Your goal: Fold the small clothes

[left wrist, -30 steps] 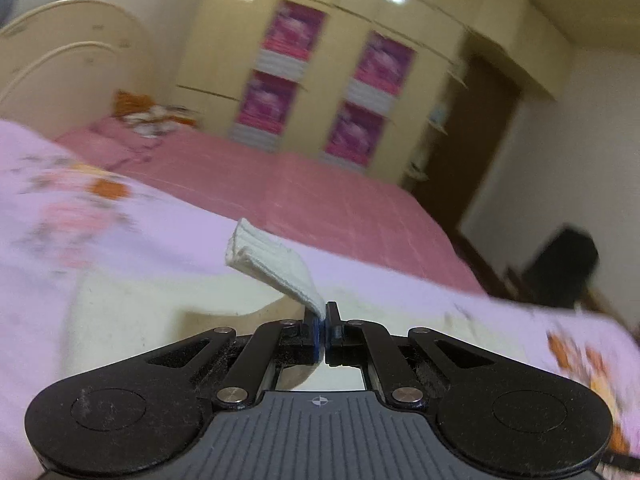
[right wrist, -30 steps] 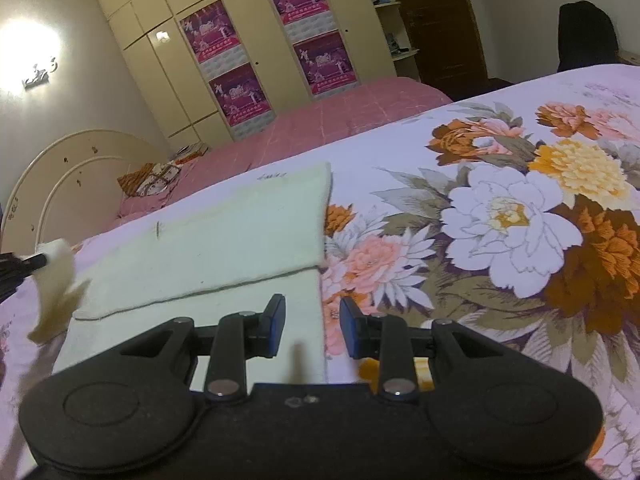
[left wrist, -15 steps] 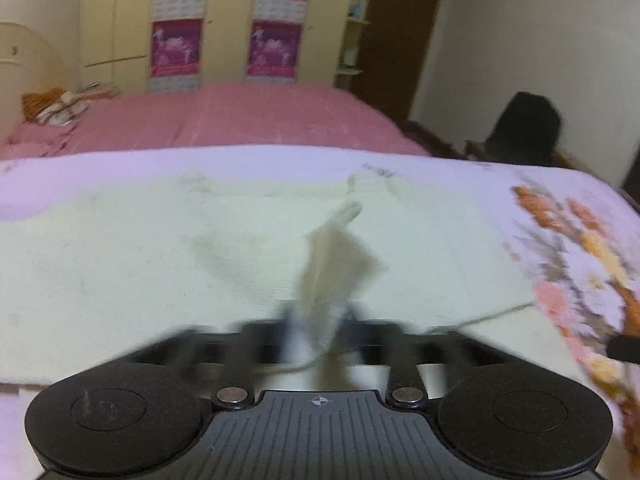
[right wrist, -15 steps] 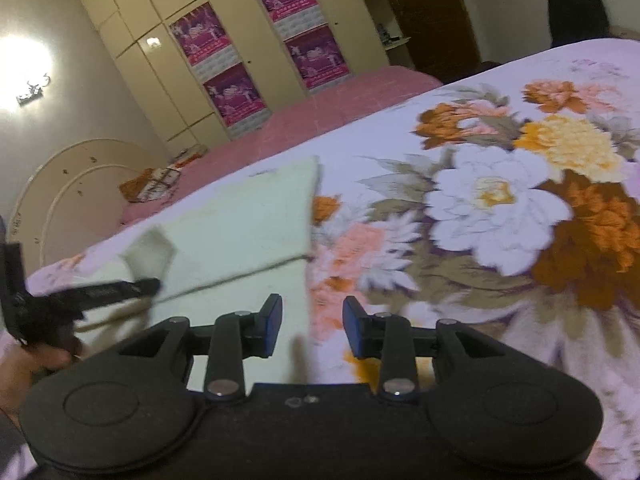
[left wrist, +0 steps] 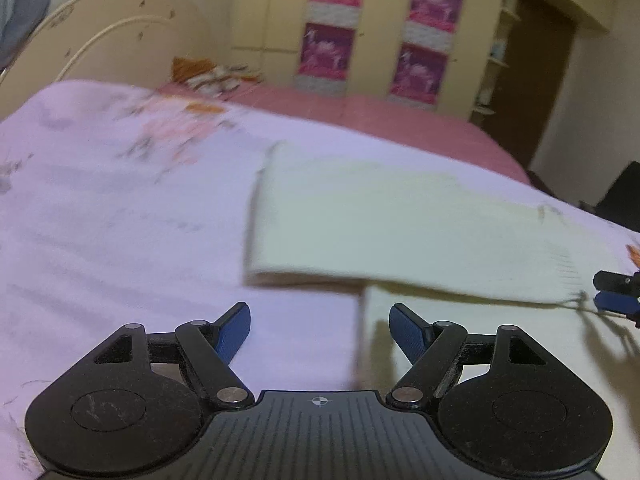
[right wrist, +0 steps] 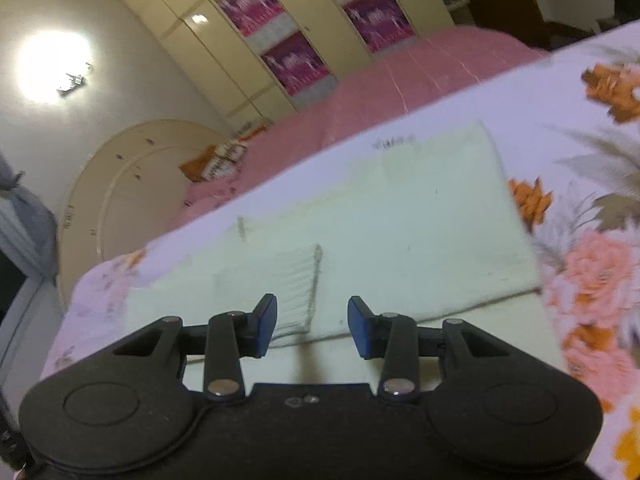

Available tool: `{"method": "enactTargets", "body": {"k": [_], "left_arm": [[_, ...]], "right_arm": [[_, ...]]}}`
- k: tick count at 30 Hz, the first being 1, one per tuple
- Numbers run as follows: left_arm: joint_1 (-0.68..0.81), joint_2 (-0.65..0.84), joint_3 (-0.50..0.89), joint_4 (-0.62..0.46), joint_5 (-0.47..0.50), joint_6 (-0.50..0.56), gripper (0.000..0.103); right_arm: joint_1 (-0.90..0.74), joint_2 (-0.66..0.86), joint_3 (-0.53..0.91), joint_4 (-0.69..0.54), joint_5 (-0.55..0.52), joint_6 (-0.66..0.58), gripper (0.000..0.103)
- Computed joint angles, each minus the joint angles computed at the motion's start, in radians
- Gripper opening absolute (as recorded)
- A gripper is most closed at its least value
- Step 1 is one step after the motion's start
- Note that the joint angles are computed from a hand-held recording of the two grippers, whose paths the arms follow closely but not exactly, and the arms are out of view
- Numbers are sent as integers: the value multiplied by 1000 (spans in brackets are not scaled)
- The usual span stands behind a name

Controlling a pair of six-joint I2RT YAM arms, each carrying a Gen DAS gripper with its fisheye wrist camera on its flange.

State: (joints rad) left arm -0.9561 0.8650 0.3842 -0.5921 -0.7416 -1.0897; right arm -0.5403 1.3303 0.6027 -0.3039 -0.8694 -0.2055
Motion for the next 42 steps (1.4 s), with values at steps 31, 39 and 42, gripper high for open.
{"method": "enactTargets", "body": {"k": [31,39,42], "left_arm": [[265,297,29,437,146,252,77],[288,295,28,434,170,291,77],[294,303,29,441,172,300,77]], "right_arm": [[-55,-103,139,-42,-75,-60,6],[-128,-65,140,-41,-76,-91,6],[-154,-49,144,-47,-78,-105,6]]}}
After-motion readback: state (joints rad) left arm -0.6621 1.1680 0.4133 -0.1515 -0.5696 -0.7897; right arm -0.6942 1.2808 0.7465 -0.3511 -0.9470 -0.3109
